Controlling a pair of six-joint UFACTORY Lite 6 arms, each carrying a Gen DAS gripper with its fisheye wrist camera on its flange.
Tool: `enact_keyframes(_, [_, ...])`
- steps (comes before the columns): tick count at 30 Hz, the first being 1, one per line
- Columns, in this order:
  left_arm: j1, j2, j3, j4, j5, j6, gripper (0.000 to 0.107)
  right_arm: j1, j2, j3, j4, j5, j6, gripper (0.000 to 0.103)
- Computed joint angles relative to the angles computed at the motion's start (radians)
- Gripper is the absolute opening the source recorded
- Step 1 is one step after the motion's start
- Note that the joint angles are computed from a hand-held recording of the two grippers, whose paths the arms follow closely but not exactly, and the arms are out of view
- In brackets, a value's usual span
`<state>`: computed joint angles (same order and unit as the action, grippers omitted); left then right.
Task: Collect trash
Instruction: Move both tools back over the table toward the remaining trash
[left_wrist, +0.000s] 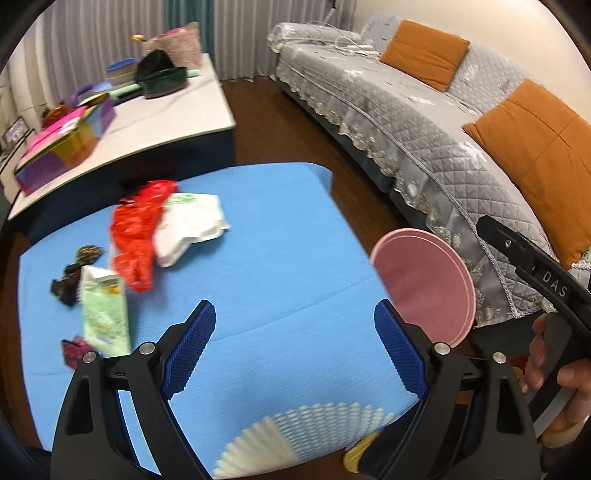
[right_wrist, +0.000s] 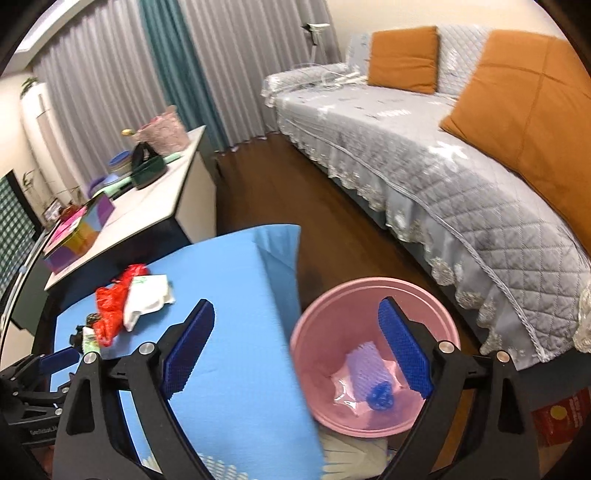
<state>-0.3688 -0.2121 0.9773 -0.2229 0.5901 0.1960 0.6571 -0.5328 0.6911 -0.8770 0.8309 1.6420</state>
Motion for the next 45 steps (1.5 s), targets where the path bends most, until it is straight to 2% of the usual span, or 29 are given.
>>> enact_keyframes(7, [0.263, -0.052, -0.017, -0.103, 0.054, 0.229, 0.085, 0.103, 0.244, 0.181, -0.055, -0.075, 0.081, 0.09])
enact_keyframes(12, [0.485, 0.012, 0.02, -0.167, 0.071, 0.402, 0.085, 0.15, 0.456, 0.352, -0.075, -0.108, 0.065, 0.09])
enact_keyframes(18, [0.67, 0.125, 0.107, -0.219, 0.074, 0.542, 0.085, 0.179, 0.659, 0.542, -0.049, -0.125, 0.001, 0.09])
enact_keyframes(24, [0.744, 0.218, 0.176, -0.23, 0.031, 0.613, 0.085, 0.201, 0.822, 0.707, -0.012, -0.118, -0.084, 0.09])
enact_keyframes(28, [0.794, 0.334, 0.251, -0.262, 0.014, 0.648, 0.085, 0.208, 0.917, 0.809, 0.013, -0.106, -0.141, 0.09])
enact_keyframes(35, [0.838, 0.521, 0.341, -0.251, -0.04, 0.613, 0.085, 0.202, 1.044, 0.935, 0.076, -0.093, -0.237, 0.09])
enact_keyframes(45, [0.903, 0.645, 0.44, -0.24, -0.02, 0.616, 0.085, 0.202, 1.272, 1.206, 0.173, -0.095, -0.404, 0.09])
